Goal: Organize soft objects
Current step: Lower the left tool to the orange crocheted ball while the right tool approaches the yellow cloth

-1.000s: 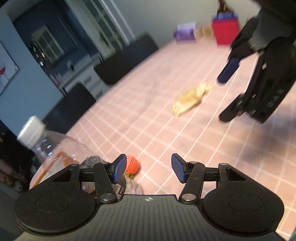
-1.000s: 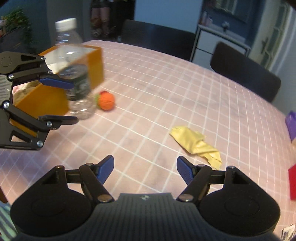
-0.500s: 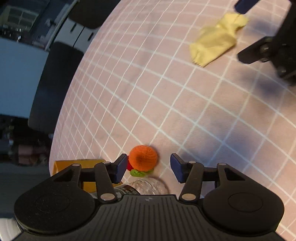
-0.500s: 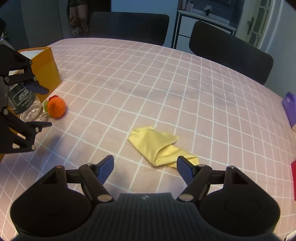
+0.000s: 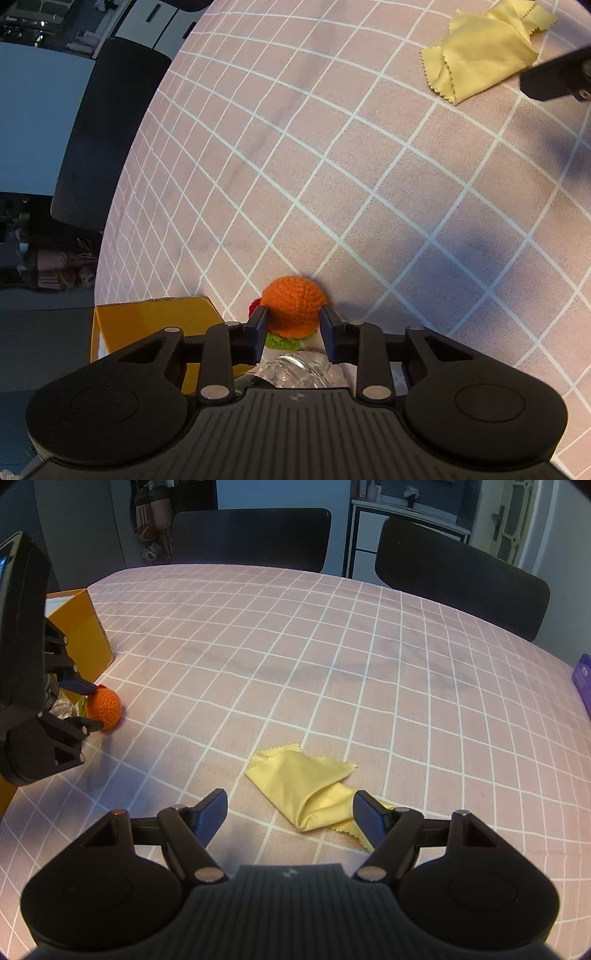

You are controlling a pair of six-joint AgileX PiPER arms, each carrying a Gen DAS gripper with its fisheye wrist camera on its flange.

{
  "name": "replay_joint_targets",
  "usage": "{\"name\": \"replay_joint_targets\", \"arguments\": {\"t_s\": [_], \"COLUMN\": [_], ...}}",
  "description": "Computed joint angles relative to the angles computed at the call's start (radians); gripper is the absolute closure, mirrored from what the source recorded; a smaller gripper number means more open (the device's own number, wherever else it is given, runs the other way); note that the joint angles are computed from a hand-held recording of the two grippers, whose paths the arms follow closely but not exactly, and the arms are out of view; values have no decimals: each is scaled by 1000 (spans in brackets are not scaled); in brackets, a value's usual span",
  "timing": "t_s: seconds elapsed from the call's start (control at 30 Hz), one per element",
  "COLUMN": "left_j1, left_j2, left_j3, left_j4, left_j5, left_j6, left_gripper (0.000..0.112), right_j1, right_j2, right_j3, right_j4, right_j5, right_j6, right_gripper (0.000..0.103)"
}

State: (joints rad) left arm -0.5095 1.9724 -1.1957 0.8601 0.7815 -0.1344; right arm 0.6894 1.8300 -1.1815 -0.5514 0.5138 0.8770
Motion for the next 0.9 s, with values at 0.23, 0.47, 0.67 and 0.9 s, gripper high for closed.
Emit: {"name": "replay_joint_targets", "arguments": {"t_s": [0.23,0.47,0.67,0.9], "left_j1": [5,14,19,31], "left_j2": [-99,-88,-53,48], "left_j3": [83,54,25,-53], "left_j4": [16,-66,-28,11], "left_j5": [-134,-109,-70,-4], "left_j6": [-70,7,0,-59], "left_gripper": [112,96,55,54], "right_j1": [-40,-49,3,7], "right_j2": [89,146,156,121], "right_j3": [-67,-108,-128,-69], "right_j4": [39,48,-80,-102], "right_j5": [15,37,108,76], "right_j6": [-22,1,100,117], "right_gripper": [24,33,95,102]}}
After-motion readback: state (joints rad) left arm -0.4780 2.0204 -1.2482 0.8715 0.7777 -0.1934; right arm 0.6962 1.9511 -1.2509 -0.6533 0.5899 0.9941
